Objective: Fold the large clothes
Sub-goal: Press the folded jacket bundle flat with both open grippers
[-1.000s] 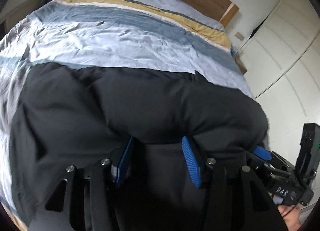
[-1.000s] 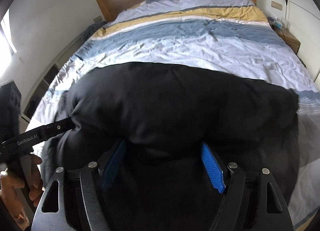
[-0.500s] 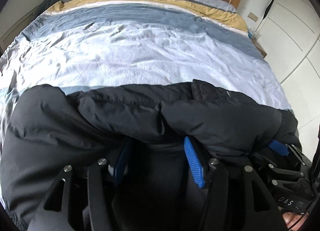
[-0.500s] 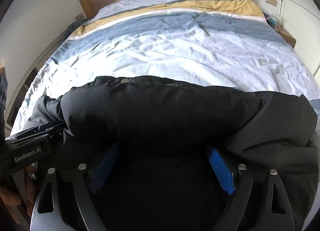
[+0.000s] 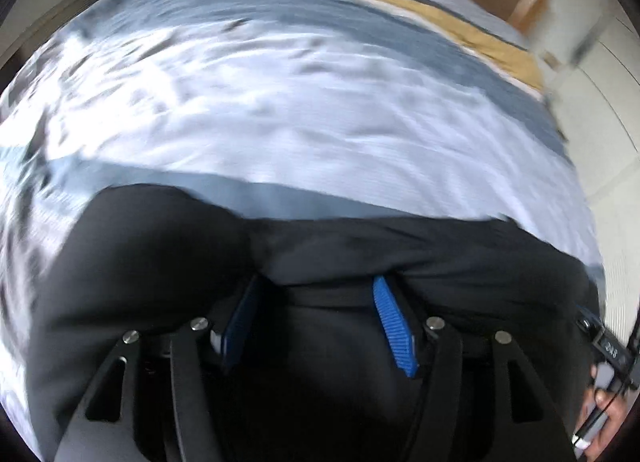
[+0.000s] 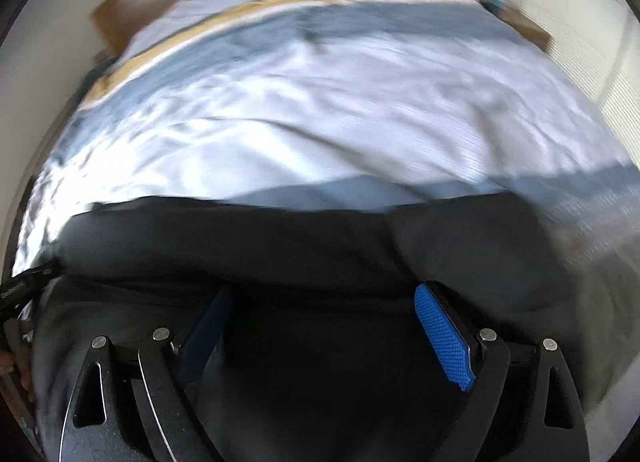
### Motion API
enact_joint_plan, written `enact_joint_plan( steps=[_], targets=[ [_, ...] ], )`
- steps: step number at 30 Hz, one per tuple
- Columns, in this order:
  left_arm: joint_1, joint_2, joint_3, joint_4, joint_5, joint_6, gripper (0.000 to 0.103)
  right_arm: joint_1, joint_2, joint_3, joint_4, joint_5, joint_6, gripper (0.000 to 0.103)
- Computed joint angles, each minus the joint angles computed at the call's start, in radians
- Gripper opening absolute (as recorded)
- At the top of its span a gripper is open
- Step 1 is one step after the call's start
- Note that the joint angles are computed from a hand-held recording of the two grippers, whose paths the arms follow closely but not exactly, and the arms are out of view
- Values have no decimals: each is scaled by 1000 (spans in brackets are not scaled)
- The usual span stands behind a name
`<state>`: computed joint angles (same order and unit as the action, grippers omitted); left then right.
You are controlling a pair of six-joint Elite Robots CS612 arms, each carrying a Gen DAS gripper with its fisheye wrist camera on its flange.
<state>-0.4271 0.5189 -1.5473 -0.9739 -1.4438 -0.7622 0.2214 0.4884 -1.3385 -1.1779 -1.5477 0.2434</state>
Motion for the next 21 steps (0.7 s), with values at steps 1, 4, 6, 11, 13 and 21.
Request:
enact_joint_plan(
  steps=[1,4,6,11,13,21],
  targets=[
    [8,1,-6,13,-8,-13,59,-6,1,-4,23,-28,7,90],
    [10,-11,-21,85,33,-20,59,-15,-12,-4,99,-123,23,90],
    [-2,-22,-43,137,94,-1,59,-18,-12,-25,124,-163,28,88],
    [-39,-12,-142,128,114,69,59,-9,11,-136,100,-129,-27,86],
    [-59,-2,-176,109,112,94,59,6,24,-185,85,-98,-55,86],
    [-140,59,-220,89,190,180,60,67,73,-239,22,-15,-106,90]
  ],
)
